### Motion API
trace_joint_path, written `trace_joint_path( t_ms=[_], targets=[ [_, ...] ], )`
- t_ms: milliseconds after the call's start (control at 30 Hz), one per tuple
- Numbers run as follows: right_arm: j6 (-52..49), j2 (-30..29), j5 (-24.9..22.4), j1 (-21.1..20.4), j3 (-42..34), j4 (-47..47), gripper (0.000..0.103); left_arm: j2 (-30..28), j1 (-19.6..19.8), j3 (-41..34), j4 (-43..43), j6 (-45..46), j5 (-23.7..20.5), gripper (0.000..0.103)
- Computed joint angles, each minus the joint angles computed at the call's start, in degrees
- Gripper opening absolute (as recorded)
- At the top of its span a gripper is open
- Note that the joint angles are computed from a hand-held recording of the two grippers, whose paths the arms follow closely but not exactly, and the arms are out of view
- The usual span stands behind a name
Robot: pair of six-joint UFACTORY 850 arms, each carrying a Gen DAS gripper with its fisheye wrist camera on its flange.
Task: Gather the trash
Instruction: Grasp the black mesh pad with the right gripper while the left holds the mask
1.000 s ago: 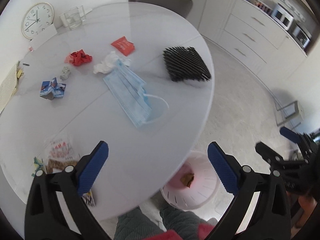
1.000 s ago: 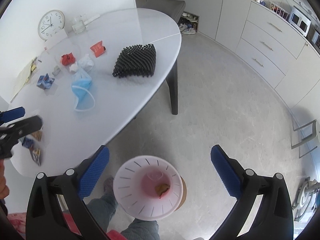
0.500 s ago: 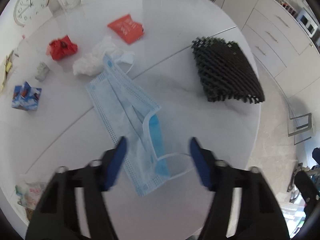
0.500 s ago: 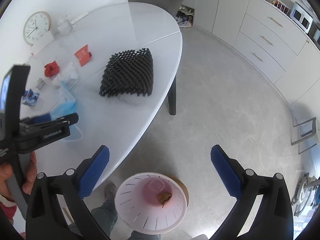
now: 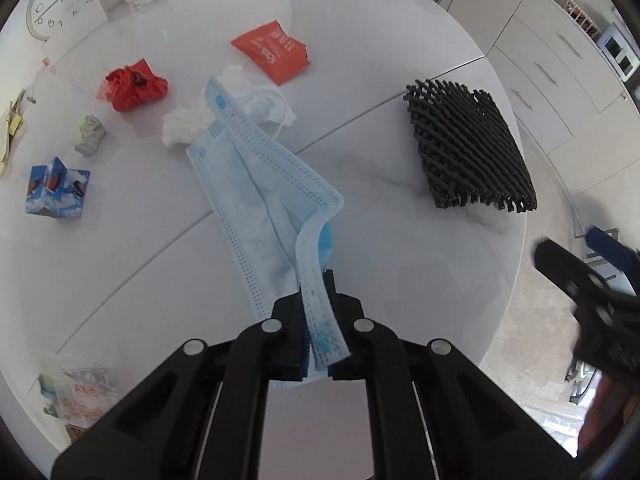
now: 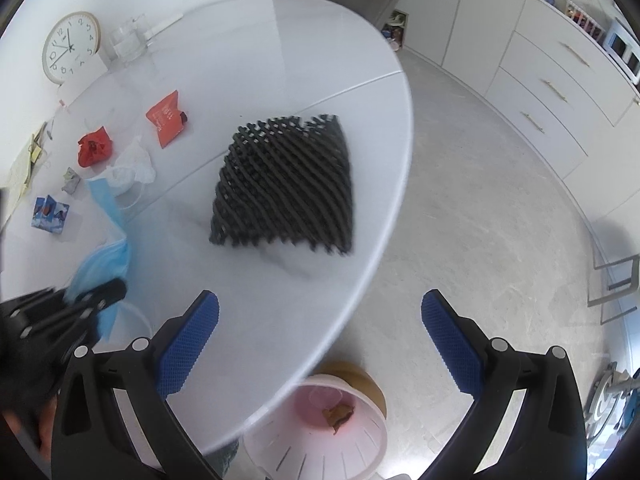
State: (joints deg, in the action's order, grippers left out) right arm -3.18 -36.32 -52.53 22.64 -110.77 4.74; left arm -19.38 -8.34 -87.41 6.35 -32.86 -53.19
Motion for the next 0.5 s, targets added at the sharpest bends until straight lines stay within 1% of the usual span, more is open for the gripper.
trace_joint_path(
  t_ms=[100,200,367,400,467,500],
  targets=[
    [1.72,-4.58,-1.75,0.56,-5.9,0.58,0.101,0.71,0.61,-0.02,0.15,1.27,0.06,0.005],
    [5.14,-10.1,-4.72,0.87,-13.46,0.79,0.101,1.0,1.46,-0.03,-0.79,2.94,-0.11,0.005],
    [11.11,-18.66,-11.1,0.92,-25.7,1.07,0.101,1.27,2.47,0.46,-1.77,4.96,0.09,0.005],
    [12.41,-19.6,-11.68,1.04,-26.99,0.21,0.101,1.62,2.67,0.78,-1.75,5.53,0.19,0.005],
    [13.03,-19.19,-10.45,0.94,-26.22,0.28,0.1,1.83,2.71,0.9,-1.25,6.14,0.23,0.005],
    [13.24,-18.27,-9.15,0.86,-24.77,0.13,0.093,1.98,2.75,0.98,-0.95,6.51,0.29,0.005]
  ],
)
